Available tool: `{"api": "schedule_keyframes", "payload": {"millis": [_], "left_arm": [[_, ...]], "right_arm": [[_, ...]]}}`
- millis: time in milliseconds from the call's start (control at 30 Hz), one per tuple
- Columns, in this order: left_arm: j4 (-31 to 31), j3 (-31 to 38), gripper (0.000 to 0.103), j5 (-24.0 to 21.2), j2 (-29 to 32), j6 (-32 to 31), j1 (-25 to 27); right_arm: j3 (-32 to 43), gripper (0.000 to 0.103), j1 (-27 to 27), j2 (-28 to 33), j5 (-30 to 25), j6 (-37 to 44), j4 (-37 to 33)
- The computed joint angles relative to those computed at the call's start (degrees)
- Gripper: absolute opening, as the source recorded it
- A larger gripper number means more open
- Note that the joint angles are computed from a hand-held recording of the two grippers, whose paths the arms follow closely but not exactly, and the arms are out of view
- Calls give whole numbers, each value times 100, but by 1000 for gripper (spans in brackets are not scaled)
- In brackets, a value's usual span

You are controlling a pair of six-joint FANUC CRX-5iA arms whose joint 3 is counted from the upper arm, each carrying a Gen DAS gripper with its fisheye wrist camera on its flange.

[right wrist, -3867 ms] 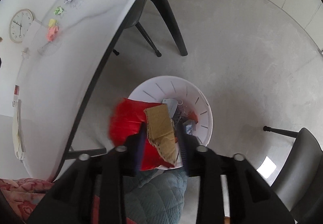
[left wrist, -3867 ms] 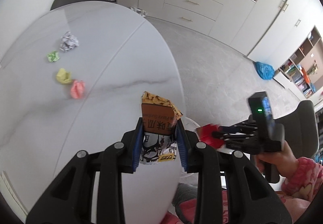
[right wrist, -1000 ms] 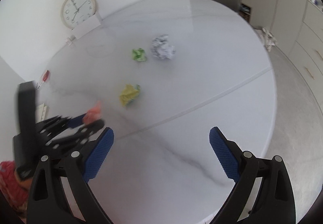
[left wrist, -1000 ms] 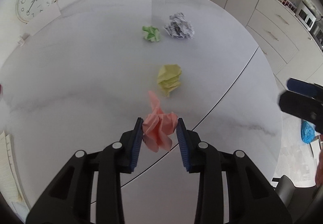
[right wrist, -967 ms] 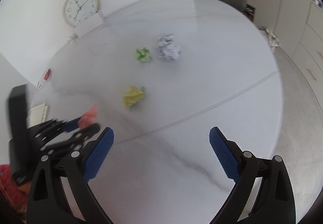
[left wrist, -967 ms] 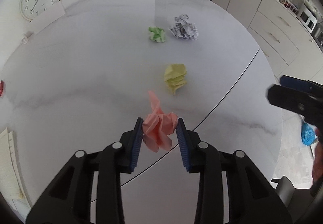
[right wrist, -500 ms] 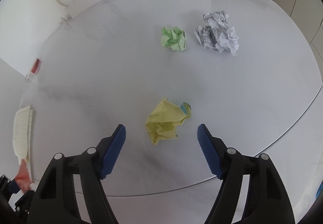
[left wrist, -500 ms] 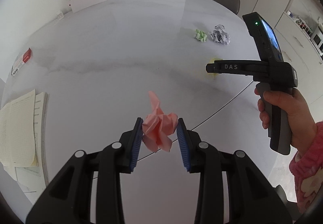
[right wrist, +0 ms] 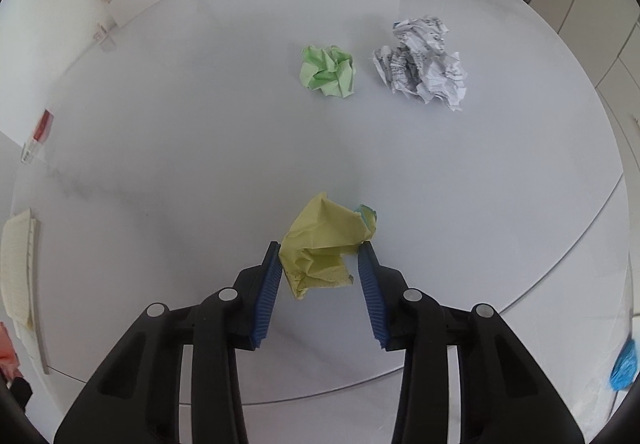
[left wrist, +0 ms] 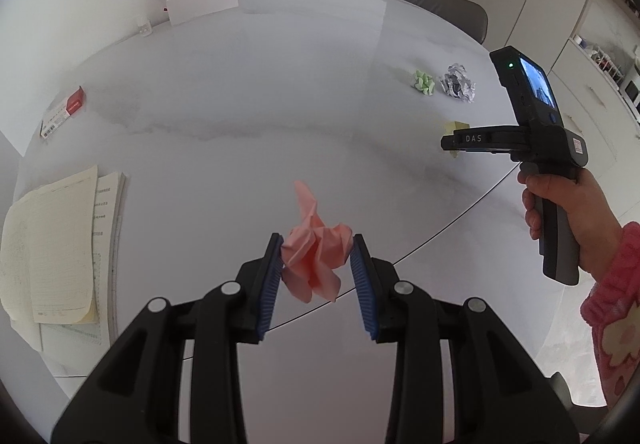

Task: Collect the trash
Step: 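Drop the yellow paper and pink tissue into the wastebasket with both tools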

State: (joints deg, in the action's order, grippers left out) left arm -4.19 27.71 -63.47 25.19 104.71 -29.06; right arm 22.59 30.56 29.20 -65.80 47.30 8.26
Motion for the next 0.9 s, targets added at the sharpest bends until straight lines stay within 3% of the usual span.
{"api": "schedule_keyframes", "payload": {"millis": [133,367,667,900], "left_arm": [[213,-50,34,49,-24,-259,49],[463,16,35,156,-29,-816,-101],[825,292,35,175,114,-1341,-545],[800,751,35,-32,368,-1399,-965]], "right_arm": [[-364,40,33,-435,210,-186,-39],[-1662,40,398,-1879,588,-650,244],[-3545,40,1310,-3957,-81,-1978,990],[-5009,40,2224,-5563,-847,-3749,1124]]}}
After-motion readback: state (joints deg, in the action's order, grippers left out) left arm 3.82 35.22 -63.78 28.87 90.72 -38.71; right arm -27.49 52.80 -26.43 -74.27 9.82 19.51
